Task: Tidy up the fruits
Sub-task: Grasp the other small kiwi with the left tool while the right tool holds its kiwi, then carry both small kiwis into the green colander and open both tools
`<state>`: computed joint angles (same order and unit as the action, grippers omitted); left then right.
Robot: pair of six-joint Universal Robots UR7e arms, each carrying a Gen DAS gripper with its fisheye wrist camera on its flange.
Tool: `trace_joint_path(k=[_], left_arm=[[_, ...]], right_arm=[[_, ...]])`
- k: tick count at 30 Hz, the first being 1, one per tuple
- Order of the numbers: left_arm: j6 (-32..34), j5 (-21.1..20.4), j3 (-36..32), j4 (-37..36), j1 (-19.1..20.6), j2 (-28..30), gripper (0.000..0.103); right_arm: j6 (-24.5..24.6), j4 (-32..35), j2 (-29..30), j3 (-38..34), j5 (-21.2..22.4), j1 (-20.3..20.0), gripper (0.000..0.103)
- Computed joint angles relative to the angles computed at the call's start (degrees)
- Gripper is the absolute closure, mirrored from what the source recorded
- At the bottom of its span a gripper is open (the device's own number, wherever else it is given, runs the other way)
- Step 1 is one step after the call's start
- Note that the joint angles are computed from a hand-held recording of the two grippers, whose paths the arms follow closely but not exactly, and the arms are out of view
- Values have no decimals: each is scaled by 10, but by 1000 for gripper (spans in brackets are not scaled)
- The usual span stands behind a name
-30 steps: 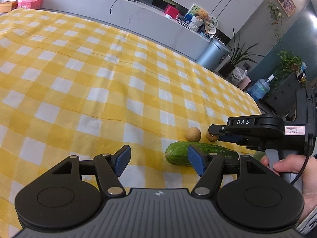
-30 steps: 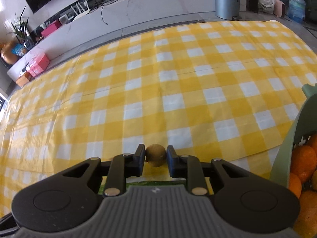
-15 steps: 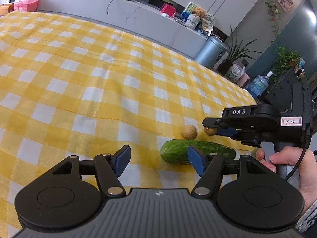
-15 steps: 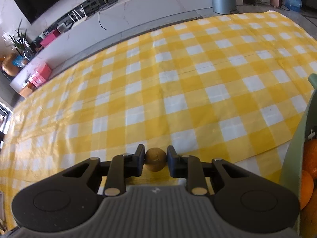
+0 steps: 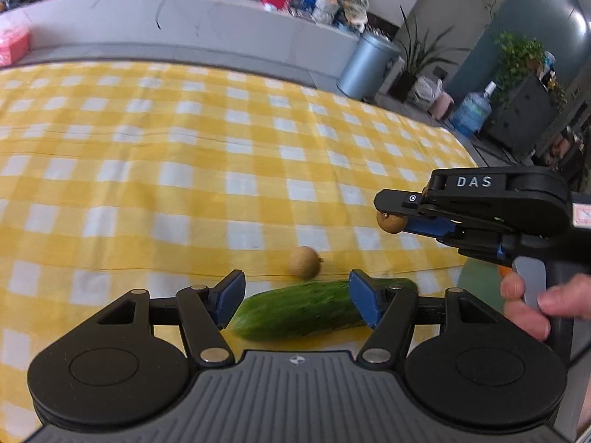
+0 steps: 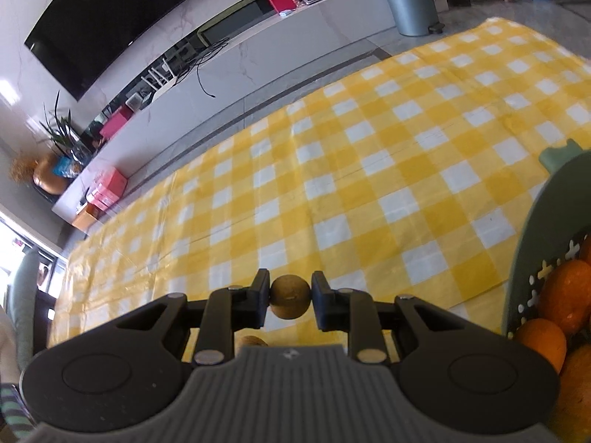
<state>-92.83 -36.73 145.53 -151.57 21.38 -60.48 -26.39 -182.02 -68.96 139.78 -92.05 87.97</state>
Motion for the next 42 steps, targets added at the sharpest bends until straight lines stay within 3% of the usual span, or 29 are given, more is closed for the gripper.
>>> trace_joint_path(k=[4, 7, 12, 16, 17, 24, 27, 31, 34, 38, 42], left_arm=[[52, -17, -15, -74, 40, 17, 32], [53, -28, -49, -27, 72, 20, 38], [84, -41, -67, -44, 103, 34, 45], [60, -52, -96, 27, 114, 36, 70], [65, -53, -95, 19, 115, 36, 72], [51, -38, -111, 63, 107, 45, 72], [74, -30, -117, 65, 90, 50, 72], [84, -3, -132, 89, 58, 48, 72], [102, 5, -151, 101, 40, 48, 72], [143, 17, -166, 52, 12, 56, 72], [202, 4, -177, -48, -5, 84, 72]], right_arm=[[8, -12, -7, 1, 6, -7, 83], [9, -9, -14, 2, 17, -14, 83], [2, -13, -16, 5, 21, -15, 83], [-1, -3, -20, 5, 25, -18, 83], [0, 4, -23, 5, 28, -20, 83], [-5, 20, -43, 8, 52, -33, 83], [-8, 36, -56, 6, 62, -42, 83], [7, 47, -94, 11, 102, -75, 83], [4, 98, -141, 8, 139, -106, 83], [-12, 154, -220, 8, 181, -145, 83], [-57, 235, -314, 8, 223, -197, 83]])
